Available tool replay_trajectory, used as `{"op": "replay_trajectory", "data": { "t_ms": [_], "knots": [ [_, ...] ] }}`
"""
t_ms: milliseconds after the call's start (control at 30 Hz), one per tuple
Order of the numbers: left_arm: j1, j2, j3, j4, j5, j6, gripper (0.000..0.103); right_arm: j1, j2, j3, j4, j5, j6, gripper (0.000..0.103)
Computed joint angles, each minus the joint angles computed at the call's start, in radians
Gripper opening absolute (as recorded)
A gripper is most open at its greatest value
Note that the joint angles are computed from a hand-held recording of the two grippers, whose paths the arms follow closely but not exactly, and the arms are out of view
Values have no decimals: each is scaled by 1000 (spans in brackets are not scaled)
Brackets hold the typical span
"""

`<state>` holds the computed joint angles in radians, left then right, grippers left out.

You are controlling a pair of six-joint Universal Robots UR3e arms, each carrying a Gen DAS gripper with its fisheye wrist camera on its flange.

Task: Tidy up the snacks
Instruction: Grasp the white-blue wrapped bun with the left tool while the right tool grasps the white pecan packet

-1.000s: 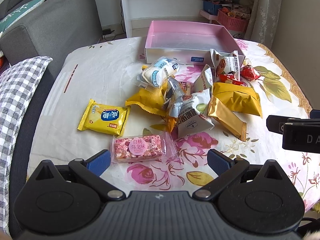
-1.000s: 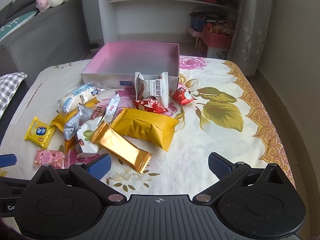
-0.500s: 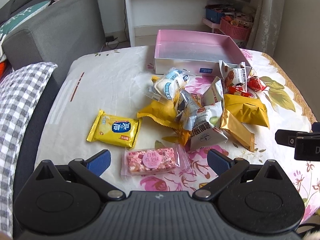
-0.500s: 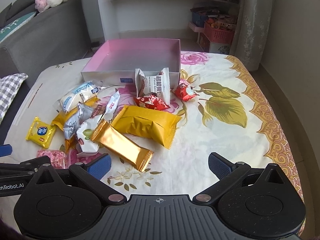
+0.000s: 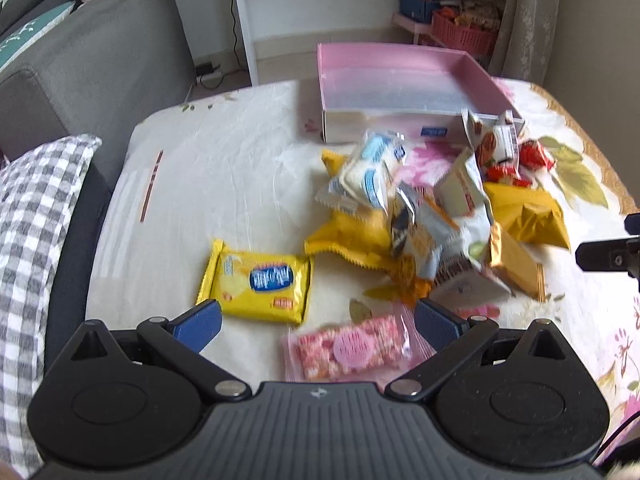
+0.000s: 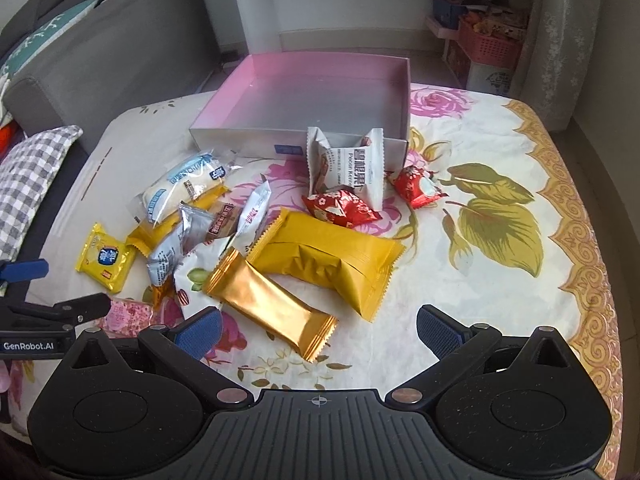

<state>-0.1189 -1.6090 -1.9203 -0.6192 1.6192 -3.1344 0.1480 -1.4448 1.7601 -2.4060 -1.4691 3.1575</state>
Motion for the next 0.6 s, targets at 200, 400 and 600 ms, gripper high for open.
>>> {"op": "replay_trajectory", "data": {
  "t_ms": [200,400,600],
  "knots": [
    [48,-64,7,95,-61,63,102,-71,71,-4,-53,97,-40,103],
    [106,-160,75,154,-193,77,94,-128,150,-51,-114,157,-70,102],
    [97,-261,124,283,-240,93,87,-171,246,-117,-175,175,-21,102]
  ]
}}
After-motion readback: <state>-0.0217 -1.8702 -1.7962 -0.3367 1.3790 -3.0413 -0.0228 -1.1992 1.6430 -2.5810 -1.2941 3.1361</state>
